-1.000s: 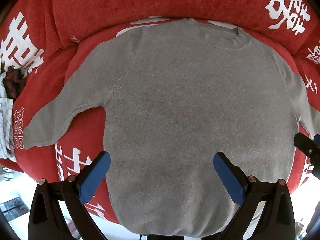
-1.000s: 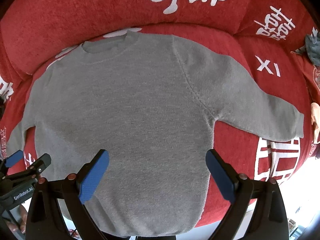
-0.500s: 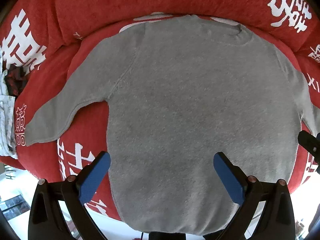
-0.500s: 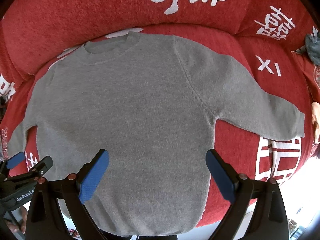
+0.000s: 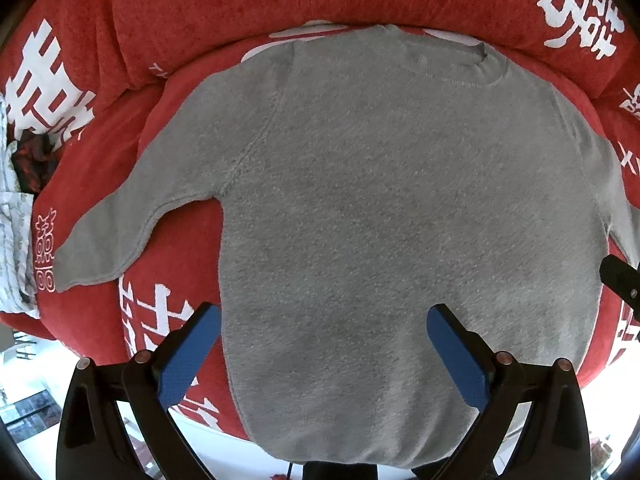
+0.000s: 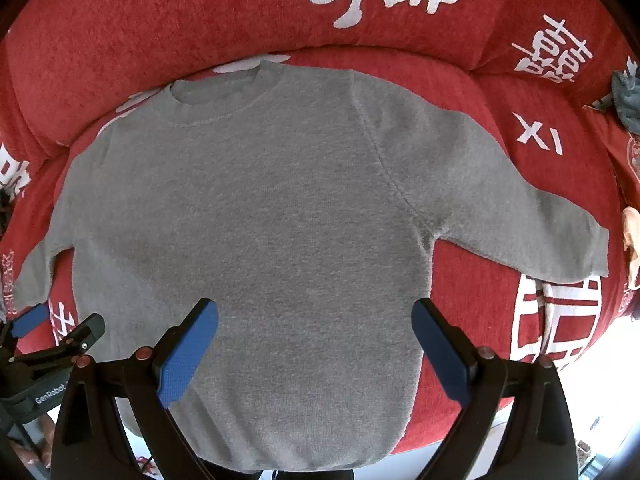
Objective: Fold small clothes
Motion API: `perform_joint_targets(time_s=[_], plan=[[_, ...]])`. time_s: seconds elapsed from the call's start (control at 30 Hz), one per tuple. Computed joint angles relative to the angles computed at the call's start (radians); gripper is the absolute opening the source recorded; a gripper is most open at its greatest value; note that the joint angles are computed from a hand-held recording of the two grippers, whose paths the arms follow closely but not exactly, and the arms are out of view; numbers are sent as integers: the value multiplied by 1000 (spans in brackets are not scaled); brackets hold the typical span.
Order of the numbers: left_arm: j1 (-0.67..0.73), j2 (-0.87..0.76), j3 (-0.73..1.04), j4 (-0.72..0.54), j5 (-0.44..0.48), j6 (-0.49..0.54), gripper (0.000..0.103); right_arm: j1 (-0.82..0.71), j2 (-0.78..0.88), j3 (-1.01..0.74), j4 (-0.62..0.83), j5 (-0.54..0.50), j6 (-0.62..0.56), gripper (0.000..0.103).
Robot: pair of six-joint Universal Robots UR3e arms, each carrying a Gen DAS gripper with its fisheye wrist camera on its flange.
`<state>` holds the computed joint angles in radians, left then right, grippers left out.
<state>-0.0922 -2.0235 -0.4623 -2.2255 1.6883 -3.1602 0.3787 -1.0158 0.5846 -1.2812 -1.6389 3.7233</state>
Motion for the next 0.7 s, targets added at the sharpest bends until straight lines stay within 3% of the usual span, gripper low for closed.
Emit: perform_joint_targets(time_s=[0.7], plan=[[40,59,-108,55,8,31,103,17,32,-51,25,-4,16,98]])
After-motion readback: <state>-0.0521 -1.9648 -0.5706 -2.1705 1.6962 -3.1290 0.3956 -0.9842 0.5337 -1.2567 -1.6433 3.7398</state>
